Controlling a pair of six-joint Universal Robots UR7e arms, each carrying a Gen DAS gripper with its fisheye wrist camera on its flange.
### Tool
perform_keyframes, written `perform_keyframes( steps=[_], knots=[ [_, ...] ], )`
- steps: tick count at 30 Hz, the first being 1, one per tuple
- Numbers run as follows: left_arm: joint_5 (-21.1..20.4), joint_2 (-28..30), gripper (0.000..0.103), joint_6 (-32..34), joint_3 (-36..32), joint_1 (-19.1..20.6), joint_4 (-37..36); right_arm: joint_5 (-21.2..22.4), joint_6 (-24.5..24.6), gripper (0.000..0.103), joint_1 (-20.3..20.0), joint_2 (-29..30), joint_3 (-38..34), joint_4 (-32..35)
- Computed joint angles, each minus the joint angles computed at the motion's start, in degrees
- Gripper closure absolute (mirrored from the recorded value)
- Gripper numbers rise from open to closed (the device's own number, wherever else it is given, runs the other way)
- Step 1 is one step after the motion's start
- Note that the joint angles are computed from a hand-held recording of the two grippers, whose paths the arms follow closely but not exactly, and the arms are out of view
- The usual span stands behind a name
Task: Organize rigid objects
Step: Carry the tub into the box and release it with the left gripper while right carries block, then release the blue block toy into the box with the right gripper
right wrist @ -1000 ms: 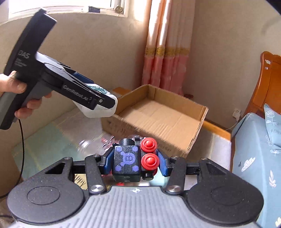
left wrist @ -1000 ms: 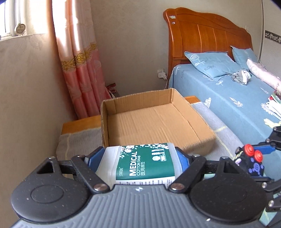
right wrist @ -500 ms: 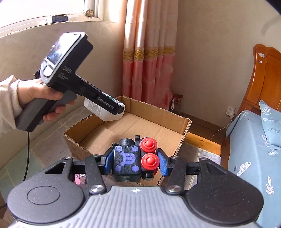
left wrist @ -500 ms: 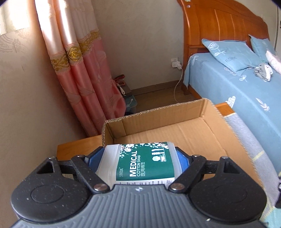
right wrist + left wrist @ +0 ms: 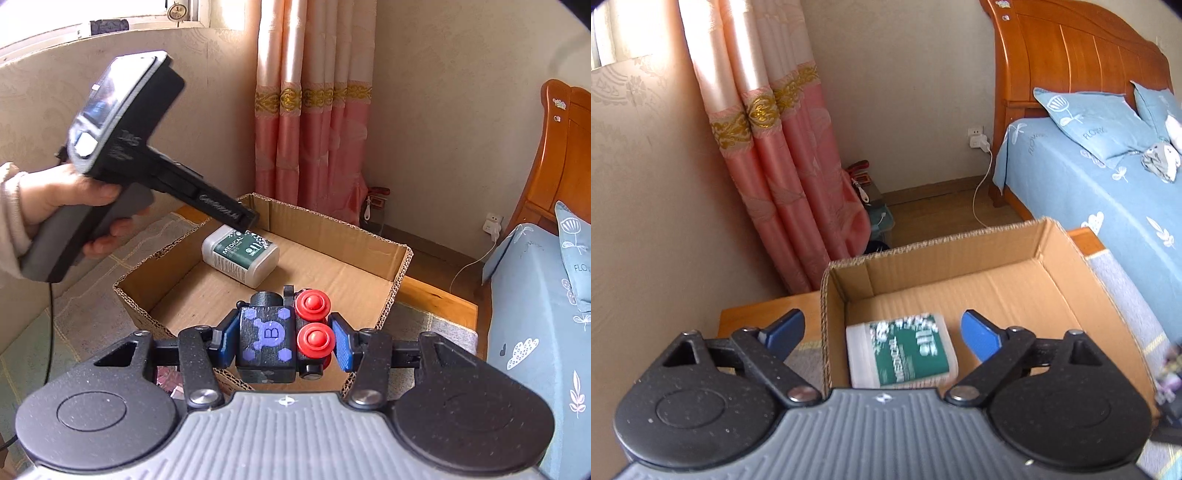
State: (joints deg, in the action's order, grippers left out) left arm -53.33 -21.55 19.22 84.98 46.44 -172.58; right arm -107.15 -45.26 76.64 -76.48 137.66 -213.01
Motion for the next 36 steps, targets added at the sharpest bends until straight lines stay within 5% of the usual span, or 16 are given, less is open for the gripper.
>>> perform_keyframes(
  steps=[5, 7, 9, 13, 26, 36],
  knots=[
    [-0.5, -2.8, 0.011, 0.2, 3.9, -0.8, -0.5, -0.7, 1.4, 0.045, 0.8, 2.0, -1.9, -0.5],
    [-0.4, -4.0, 0.011, 0.1, 5.9, -1.3, -1.2, -0.6, 1.0, 0.013, 1.0, 3.0, -1.9, -3.4],
    [-0.5, -5.3, 0.011, 0.4, 8.0, -1.7, -2.5, 1.1, 1.8, 0.0, 0.7, 2.9, -1.0, -5.6],
    [-1.0, -7.7, 0.006, 0.3, 12.7, -2.7, -6.1, 2.7, 4.4, 0.0, 0.6, 0.7, 1.2, -5.5],
    [-1.2, -13.9, 0.005, -2.3, 27.5, -6.3, -15.6, 3.5, 0.8, 0.0, 0.5, -1.3, 10.7, -11.2],
    [2.5, -15.5, 0.001, -7.3, 38.7, -7.7, -25.6, 13.2, -5.1, 0.0, -10.7, 0.4, 18.9, -15.9]
  ],
)
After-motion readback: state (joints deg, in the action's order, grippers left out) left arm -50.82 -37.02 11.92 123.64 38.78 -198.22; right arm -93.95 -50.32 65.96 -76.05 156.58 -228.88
